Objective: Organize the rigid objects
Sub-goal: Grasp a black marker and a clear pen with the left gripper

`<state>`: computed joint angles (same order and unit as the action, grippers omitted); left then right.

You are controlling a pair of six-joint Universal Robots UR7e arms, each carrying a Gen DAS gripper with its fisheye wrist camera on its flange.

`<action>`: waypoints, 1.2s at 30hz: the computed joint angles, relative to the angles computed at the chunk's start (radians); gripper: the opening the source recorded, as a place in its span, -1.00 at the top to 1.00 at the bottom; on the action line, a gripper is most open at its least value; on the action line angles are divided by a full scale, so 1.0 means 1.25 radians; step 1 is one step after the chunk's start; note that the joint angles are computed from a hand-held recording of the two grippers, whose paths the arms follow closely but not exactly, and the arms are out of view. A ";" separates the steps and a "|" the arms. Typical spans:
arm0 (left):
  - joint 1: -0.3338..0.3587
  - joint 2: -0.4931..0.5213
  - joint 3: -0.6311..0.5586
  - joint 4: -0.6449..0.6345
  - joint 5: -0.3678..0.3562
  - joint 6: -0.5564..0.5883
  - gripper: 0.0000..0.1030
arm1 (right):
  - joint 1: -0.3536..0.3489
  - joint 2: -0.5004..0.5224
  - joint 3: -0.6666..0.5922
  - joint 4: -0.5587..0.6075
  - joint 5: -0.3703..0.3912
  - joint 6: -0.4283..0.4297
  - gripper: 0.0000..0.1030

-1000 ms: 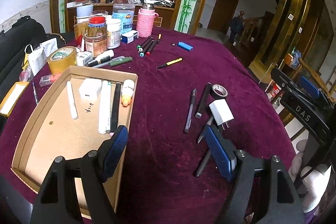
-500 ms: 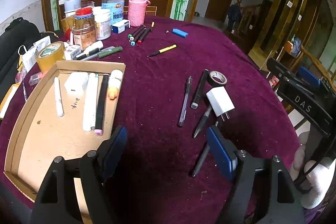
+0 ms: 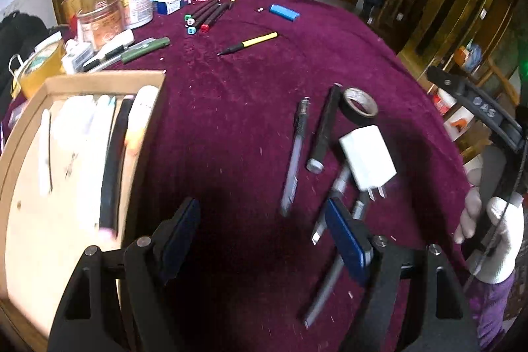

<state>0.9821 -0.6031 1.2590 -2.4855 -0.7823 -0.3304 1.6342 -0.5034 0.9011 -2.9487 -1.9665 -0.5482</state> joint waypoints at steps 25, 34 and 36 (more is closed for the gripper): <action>0.025 0.193 -0.304 0.166 0.052 0.168 0.59 | -0.017 0.013 -0.030 0.116 0.002 0.067 -0.97; 0.022 0.093 -0.147 0.125 -0.036 0.097 0.62 | -0.017 0.017 -0.041 0.146 0.000 0.071 -0.97; 0.020 0.096 -0.151 0.136 -0.031 0.094 0.60 | -0.017 0.016 -0.041 0.153 0.002 0.072 -0.97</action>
<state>1.0076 -0.4830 1.0709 -2.3157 -0.8210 -0.2127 1.6131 -0.4829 0.8499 -2.7570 -1.9645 -0.4584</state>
